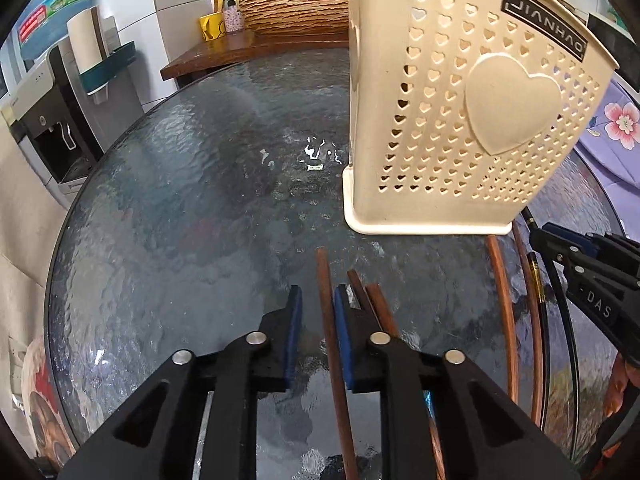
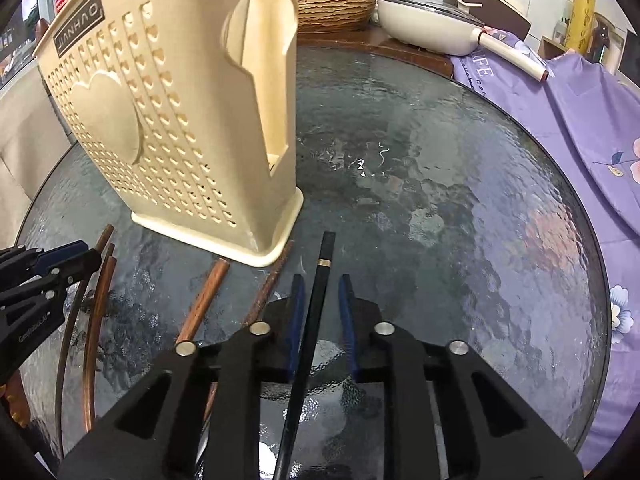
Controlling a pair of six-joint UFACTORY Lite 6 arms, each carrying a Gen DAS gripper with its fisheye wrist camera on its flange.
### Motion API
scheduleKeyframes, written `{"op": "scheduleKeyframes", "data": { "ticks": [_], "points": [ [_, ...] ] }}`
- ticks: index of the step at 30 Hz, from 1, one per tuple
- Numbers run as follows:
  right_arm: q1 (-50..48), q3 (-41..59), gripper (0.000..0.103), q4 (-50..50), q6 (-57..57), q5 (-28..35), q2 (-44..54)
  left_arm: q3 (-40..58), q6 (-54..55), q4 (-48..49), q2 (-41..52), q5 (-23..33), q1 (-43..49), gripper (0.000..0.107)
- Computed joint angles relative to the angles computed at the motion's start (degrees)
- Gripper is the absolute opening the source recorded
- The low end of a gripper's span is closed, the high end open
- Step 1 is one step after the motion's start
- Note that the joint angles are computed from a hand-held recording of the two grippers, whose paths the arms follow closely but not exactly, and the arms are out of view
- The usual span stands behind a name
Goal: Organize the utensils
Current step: 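Grasp a wooden chopstick with left tool while right tool grasps a black chopstick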
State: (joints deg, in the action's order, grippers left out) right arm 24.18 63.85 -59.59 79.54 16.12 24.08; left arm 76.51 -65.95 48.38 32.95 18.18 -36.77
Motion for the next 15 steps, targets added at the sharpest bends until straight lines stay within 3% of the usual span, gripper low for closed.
{"op": "scheduleKeyframes", "data": {
  "ticks": [3, 15],
  "points": [
    [0.7, -1.1, 0.01, -1.9, 2.7, 0.0, -0.7, 0.4, -1.9, 2.0, 0.4, 0.3, 0.1, 0.008],
    [1.0, -8.3, 0.008, -11.5, 15.1, -4.1, -7.3, -3.7, -8.0, 5.3, -2.7, -3.3, 0.9, 0.007]
  ]
}}
